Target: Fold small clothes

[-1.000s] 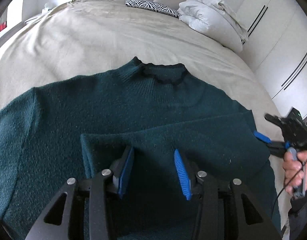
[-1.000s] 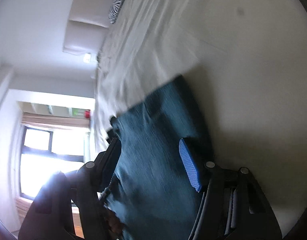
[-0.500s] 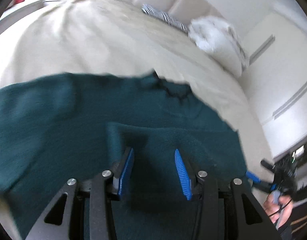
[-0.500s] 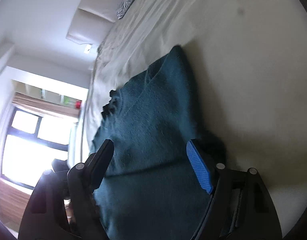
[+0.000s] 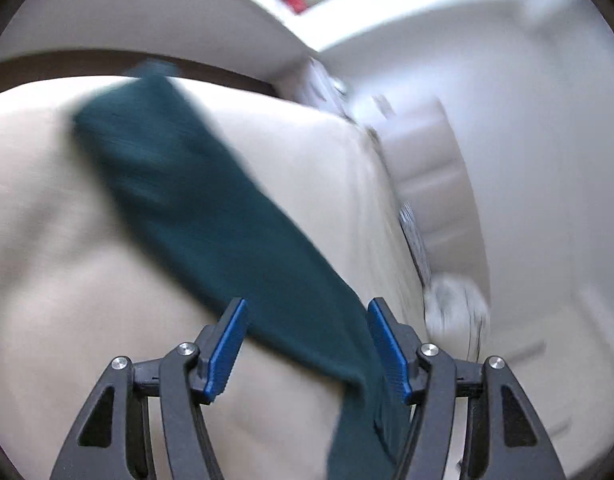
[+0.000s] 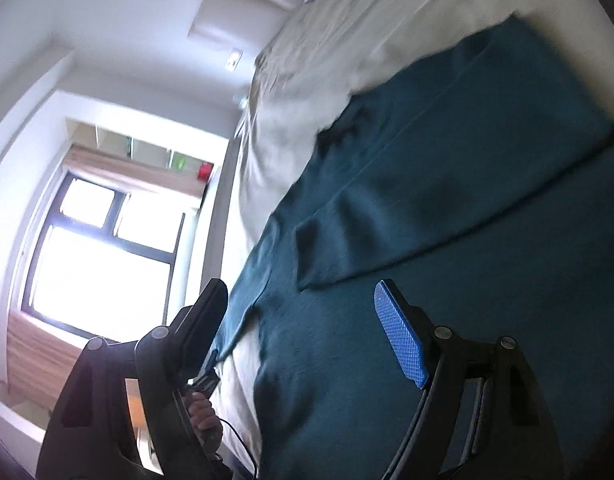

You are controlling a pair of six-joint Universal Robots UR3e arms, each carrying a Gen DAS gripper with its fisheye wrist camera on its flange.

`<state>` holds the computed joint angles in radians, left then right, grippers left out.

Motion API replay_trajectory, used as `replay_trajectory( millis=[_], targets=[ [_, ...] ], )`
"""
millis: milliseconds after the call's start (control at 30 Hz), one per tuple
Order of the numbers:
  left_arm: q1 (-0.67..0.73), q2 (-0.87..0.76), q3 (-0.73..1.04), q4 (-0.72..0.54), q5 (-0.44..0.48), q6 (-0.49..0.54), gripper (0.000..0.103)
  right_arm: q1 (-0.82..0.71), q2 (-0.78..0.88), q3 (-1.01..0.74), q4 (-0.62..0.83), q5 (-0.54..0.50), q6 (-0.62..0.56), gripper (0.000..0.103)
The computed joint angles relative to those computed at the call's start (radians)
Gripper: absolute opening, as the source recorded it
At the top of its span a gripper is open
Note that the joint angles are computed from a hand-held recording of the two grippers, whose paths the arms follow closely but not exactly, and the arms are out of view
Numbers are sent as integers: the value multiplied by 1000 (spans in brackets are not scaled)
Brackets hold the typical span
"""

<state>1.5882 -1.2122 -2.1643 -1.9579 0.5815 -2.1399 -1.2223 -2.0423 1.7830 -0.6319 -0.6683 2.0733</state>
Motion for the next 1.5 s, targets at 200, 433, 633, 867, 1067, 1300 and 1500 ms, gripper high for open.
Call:
replay_trajectory(
  millis=[200,433,633,867,1067,1300,1500],
  targets=[
    [105,-203,15,133,-40,-133,64,340,-53,171,-436,115,423,76],
    [29,-310,-48,498,-118,-472,64,497,-91,267,-685,121,648,76],
    [92,-182,-150,550,-105,-600,61,575,-33,313,-918,115,802,76],
    [13,-280,-183,927,-68,-916,52,596,-9,332,-988,110,836,76],
    [-51,-385,-135,1033,-56,-1018,9,583,-2,336,-977,118,807,76],
    [-134,-218,-131,1063,-5,-906,8,528,25,331,-930,126,739,75],
    [-615,-9,-97,1368,254,-718,8,489,101,287,-953,139,725,75]
  ],
)
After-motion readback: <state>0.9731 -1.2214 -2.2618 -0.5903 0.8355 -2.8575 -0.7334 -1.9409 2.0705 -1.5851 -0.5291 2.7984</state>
